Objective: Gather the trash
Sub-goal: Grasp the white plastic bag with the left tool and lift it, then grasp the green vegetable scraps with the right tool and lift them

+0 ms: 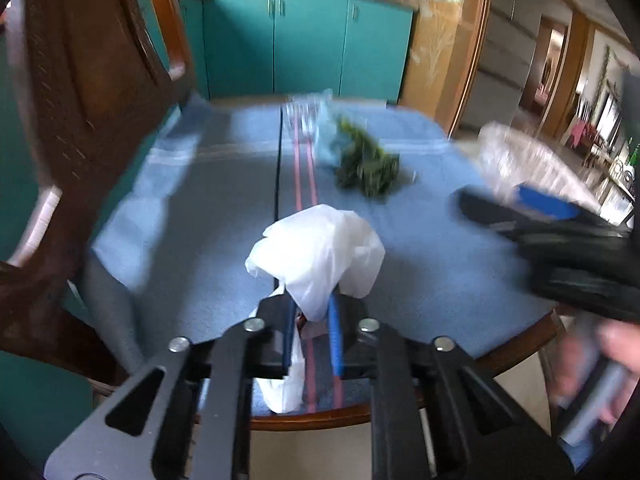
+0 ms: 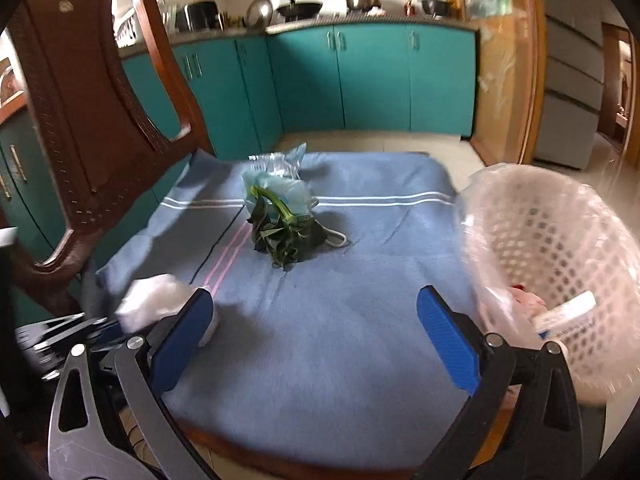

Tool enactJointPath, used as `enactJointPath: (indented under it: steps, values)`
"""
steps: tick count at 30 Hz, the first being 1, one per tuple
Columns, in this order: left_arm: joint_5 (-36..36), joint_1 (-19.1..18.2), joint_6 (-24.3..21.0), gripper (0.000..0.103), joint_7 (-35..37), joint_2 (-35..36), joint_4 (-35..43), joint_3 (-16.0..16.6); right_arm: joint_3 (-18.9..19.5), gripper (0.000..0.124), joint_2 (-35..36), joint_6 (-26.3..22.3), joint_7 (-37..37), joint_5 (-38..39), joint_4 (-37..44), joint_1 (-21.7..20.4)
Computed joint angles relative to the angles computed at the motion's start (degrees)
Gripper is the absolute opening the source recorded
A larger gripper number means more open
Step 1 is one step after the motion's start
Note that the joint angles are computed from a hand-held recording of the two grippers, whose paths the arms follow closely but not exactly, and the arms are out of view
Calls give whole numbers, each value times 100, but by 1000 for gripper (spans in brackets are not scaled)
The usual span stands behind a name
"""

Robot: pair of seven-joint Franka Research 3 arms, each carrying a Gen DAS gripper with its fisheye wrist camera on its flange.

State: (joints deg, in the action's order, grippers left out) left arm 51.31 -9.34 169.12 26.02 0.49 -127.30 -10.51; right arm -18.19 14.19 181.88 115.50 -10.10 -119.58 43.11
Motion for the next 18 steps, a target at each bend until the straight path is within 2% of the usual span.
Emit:
enactJointPath:
  steps: [1, 3, 4, 6, 7, 9, 11, 13, 15, 18]
  values:
    - [446, 22, 89, 13, -445, -106, -34, 28, 339, 100, 128, -105, -202, 145, 187, -309]
    - [1807, 199, 275, 13, -1882, -430, -115, 0, 916, 100, 437, -368, -579, 441, 635, -833]
    - [2300, 305, 370, 13, -2446, -560, -150, -40, 1099, 99, 559, -432, -728, 549, 804, -993]
    - [2913, 454, 453, 13, -3208, -757, -213, -104, 1103, 97, 814, -577, -825, 592, 1151, -993]
    - [2932, 481, 470, 13, -3245, -784, -237, -112, 1206, 95, 963, -718, -948, 646, 1374, -1074]
    - [2826, 512, 462, 13, -3153, -770, -257, -120, 1346, 85, 1207, -974, -1158, 713, 1761, -1175]
    - [2479, 512, 477, 13, -2807, -710, -277, -103, 1360, 76, 1369, -1133, -1269, 703, 2016, -1162]
    - [2156, 516, 498, 13, -2509, -645, -287, -94, 1390, 61, 1503, -1275, -1384, 697, 2232, -1176]
    - [2130, 553, 505, 13, -2488, -642, -294, -116, 1470, 38, 1557, -1396, -1480, 757, 2329, -1231]
    - [2121, 610, 586, 13, -2485, -640, -308, -118, 1469, 18, 1463, -1287, -1544, 764, 2203, -1232]
